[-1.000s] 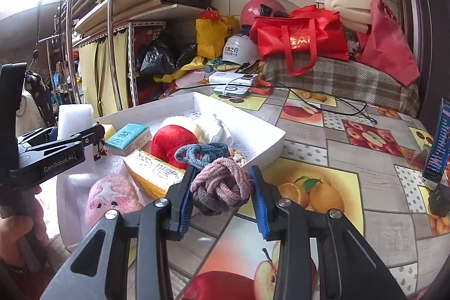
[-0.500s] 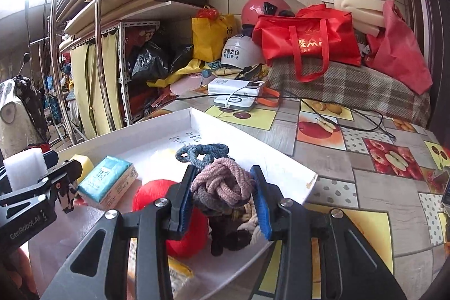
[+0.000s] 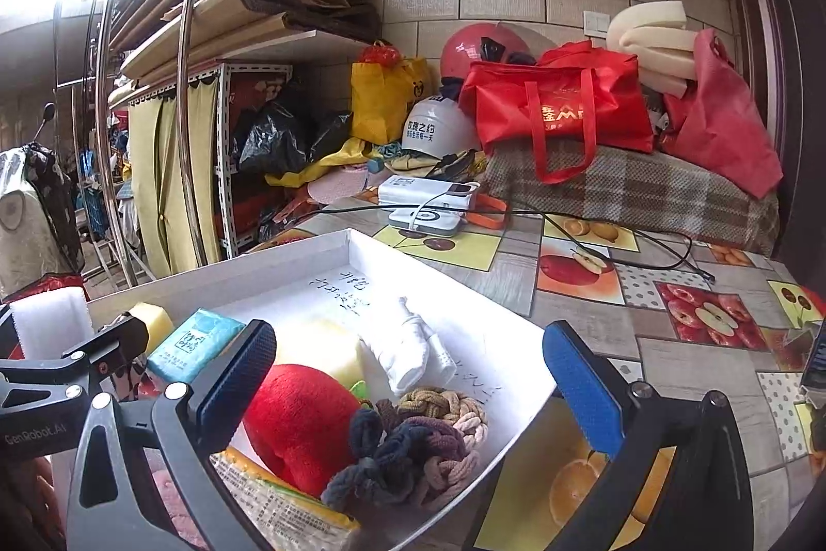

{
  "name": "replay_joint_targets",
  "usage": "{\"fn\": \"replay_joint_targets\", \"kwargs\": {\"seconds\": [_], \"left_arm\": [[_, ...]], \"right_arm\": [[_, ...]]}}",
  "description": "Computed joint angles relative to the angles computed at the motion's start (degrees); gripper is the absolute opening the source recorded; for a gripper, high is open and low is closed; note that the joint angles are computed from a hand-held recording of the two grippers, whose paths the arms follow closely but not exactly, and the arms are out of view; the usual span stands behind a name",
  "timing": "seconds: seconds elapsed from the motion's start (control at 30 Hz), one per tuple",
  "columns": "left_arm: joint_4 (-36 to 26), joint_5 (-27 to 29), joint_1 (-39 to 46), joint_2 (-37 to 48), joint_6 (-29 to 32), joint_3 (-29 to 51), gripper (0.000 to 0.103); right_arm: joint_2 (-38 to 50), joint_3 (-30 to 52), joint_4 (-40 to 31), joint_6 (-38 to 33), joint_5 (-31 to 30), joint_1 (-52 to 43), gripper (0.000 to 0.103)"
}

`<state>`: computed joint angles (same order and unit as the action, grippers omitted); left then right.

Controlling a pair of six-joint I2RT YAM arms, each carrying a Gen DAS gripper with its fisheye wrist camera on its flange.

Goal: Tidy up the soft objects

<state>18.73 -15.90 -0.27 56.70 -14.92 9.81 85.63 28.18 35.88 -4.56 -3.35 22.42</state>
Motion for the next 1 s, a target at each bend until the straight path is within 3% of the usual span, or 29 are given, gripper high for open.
{"fn": "replay_joint_targets", "kwargs": {"seconds": [0.2, 0.43, 0.83, 1.0], "left_arm": [[0.6, -2.1, -1.1, -2.5, 0.1, -1.4, 0.103], [-1.0, -11.6, -8.3, -5.5, -0.1, -2.5, 0.103], [-9.5, -20.5, -18.6, -7.6, -5.7, -1.5, 0.103], [-15.2, -26.5, -28.6, -8.0, -10.3, -0.4, 0.103]], "right_arm": [[-2.7, -2.9, 0.7, -0.5, 0.5, 0.4, 0.103], [-7.6, -7.4, 1.3, -0.2, -2.0, -1.3, 0.103], [-19.1, -13.8, -5.0, -0.1, -10.4, -10.7, 0.103], [-26.2, -16.9, -9.1, -3.5, -15.1, -16.3, 0.103]]}}
